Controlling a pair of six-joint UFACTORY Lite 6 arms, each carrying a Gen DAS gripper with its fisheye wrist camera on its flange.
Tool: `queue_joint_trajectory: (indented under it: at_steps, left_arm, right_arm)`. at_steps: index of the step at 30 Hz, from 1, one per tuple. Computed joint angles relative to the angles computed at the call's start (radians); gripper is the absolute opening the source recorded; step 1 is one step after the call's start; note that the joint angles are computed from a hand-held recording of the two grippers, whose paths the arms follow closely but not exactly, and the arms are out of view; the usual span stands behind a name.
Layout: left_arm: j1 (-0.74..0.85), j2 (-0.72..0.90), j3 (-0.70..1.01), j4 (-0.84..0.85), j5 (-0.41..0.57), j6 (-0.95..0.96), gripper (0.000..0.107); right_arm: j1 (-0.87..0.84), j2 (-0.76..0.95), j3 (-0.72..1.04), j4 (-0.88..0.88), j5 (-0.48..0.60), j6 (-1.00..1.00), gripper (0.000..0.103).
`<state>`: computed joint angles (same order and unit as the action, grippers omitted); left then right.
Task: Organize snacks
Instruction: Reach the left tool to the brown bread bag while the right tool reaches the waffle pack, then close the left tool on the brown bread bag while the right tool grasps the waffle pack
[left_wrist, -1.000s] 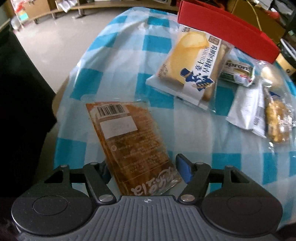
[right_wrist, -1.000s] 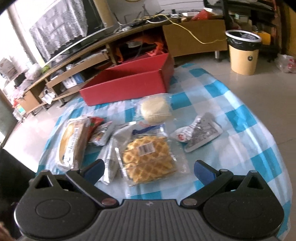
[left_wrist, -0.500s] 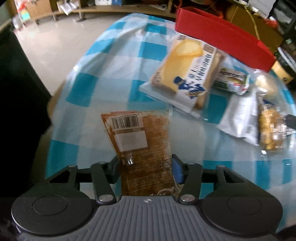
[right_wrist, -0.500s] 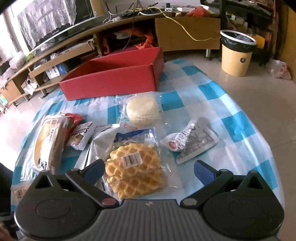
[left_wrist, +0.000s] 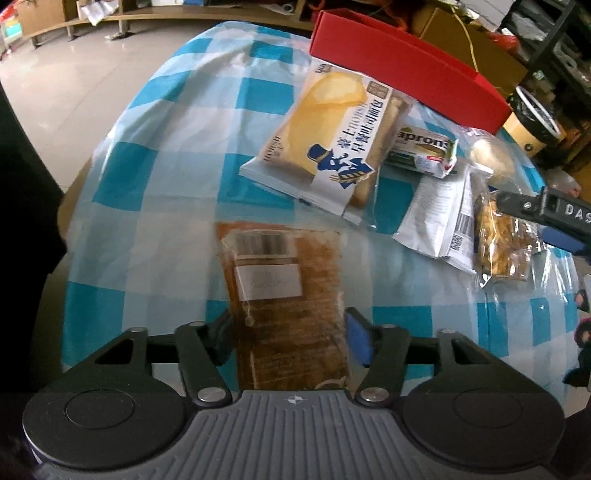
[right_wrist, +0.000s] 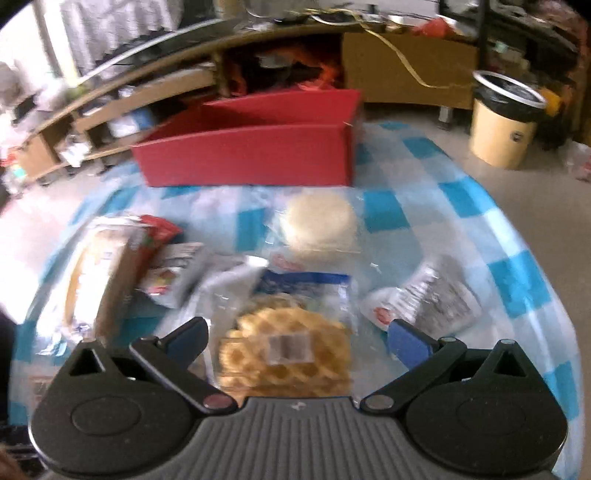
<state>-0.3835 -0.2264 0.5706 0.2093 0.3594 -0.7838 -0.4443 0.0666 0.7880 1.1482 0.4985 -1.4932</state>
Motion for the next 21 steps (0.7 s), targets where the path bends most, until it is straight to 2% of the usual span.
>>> queue_joint_trajectory:
  at_steps: [2,4,6,7,8,10,12,16,21]
  left_arm:
    - [-0.031,0.015,0.007,0.076,0.016,-0.080,0.080]
    - [-0.095,0.050,0.030,0.224,0.060,-0.234,0.084]
    - [-0.166,0.089,0.049,0.359,0.110,-0.386,0.080]
    - [-0.187,0.100,0.058,0.391,0.136,-0.421,0.077]
    - [-0.203,0.109,0.069,0.414,0.165,-0.446,0.071]
    - [-0.164,0.067,0.054,0.355,0.145,-0.392,0.059]
    - [-0.121,0.031,0.045,0.280,0.130,-0.321,0.055]
    - [-0.128,-0.032,0.045,0.274,0.164,-0.345,0.054]
    - [-0.216,-0.089,0.109,0.320,0.241,-0.421,0.054]
  right_arm:
    - [0.023,0.027,-0.001,-0.028,-0.029,-0.003,0.100]
    - [0.038,0.048,-0.024,0.024,-0.060,-0.056,0.100]
    - [0.058,0.056,-0.030,-0.007,-0.092,-0.030,0.098]
    - [0.062,0.043,-0.038,-0.024,-0.098,-0.018,0.095]
    - [0.049,0.024,-0.054,-0.007,-0.085,-0.049,0.086]
    - [0.020,0.010,-0.057,-0.029,-0.045,-0.041,0.083]
    - [-0.021,0.004,-0.047,-0.065,-0.004,-0.007,0.082]
    - [-0.148,-0.050,-0.038,-0.113,0.149,0.021,0.082]
    - [-0.270,-0.121,-0.035,-0.131,0.297,-0.007,0.082]
